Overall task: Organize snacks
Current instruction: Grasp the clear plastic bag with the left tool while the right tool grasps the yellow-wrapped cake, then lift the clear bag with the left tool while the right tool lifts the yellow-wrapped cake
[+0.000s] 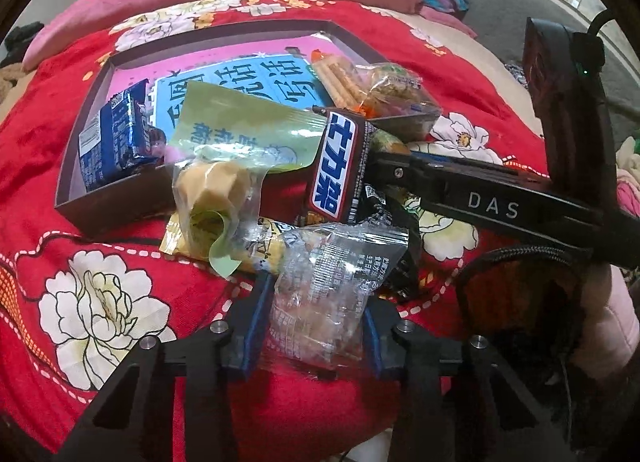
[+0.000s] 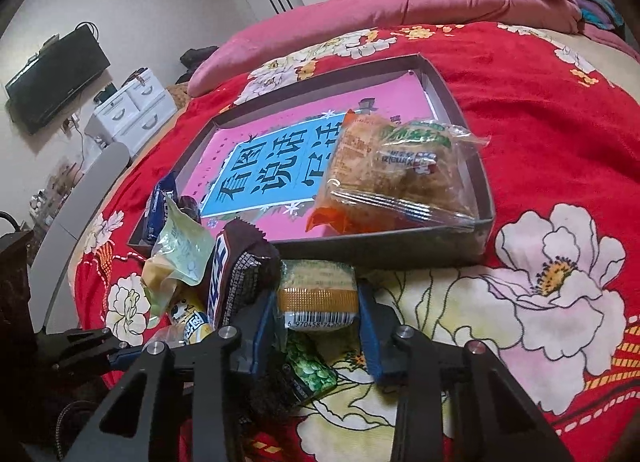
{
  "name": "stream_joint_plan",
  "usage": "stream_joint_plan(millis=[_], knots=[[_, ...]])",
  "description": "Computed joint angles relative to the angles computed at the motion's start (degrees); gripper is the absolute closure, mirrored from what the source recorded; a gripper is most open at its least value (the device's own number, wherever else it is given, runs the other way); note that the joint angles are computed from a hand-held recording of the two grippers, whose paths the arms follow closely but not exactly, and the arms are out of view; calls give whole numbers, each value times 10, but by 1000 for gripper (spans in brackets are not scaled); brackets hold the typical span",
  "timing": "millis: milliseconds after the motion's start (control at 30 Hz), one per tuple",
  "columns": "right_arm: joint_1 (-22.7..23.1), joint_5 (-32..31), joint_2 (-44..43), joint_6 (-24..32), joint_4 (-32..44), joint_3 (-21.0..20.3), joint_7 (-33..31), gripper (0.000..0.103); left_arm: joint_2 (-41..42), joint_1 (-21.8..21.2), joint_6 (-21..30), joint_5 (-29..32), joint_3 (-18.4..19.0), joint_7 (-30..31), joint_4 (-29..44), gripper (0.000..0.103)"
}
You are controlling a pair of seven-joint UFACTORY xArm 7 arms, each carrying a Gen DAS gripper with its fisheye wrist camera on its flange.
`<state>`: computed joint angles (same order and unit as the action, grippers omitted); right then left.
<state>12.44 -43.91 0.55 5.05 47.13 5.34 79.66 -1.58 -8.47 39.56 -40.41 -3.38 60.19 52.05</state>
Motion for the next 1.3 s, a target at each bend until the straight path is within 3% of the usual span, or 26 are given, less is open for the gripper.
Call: stream_joint_plan(millis=[300, 633, 967, 1300], knots=[[-1, -7, -7, 24, -1, 7, 16, 65, 3, 10, 38, -20, 7, 24, 10, 68], [9, 99, -32, 113, 9, 25, -103, 66, 3, 28, 79, -62, 14, 33, 26, 69], [13, 200, -27, 176, 46, 31, -214, 66, -5, 26, 75, -64, 15, 20, 34, 69], [21, 209, -17, 219, 80, 28, -229, 66, -4, 29, 78, -60, 15, -1, 47, 69]])
